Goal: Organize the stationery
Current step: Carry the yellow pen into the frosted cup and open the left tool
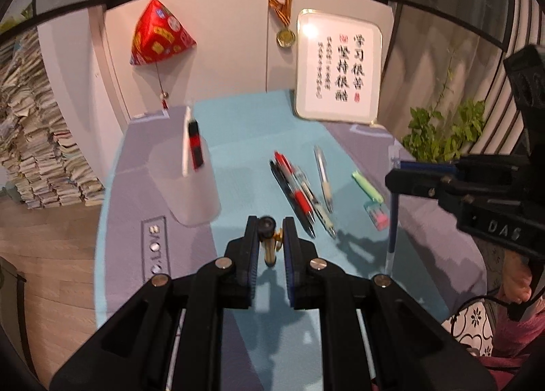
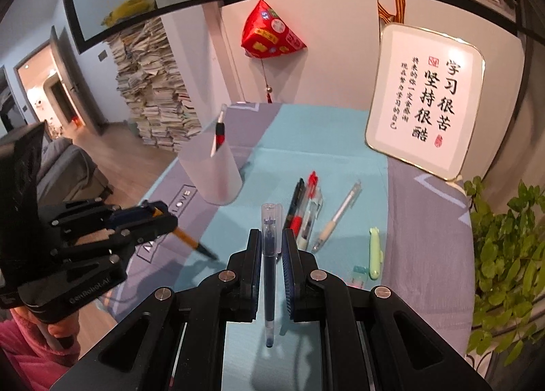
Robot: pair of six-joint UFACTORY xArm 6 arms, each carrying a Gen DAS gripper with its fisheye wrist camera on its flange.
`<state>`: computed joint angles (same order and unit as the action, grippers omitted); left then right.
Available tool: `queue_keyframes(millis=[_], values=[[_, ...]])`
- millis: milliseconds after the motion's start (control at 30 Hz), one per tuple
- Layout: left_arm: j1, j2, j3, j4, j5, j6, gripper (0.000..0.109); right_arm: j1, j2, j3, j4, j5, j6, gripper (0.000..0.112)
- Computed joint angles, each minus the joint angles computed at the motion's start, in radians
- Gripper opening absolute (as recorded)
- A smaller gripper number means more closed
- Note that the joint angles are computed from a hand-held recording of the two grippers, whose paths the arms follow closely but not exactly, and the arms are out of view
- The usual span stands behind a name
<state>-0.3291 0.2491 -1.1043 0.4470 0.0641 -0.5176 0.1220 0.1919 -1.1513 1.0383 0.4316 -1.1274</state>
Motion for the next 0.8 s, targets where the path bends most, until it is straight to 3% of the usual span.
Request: queue_keyframes(millis=[200,333,500,800], values=[[0.044,-0.028,-0.036,0.177,-0.010,-0.156,0.012,0.021,-0.002,-0.011,-0.008,0.004,0.001,0.013],[0.067,-0.027,-0.086,0.206,-0.003,-0.188,0.012,0.033,0.002,-0.021,-0.022,0.005,0.016,0.013],[0.109,0.016,-0.211,0.410,0.029,-0.379,0.012,0.041,0.005,-0.029,-0.034,0.005,0.033,0.013],[0.137,0.187,-0.387,0.230,0.085,-0.263,0.012,0.045,0.008,-0.040,-0.055,-0.008,0.064,0.012]])
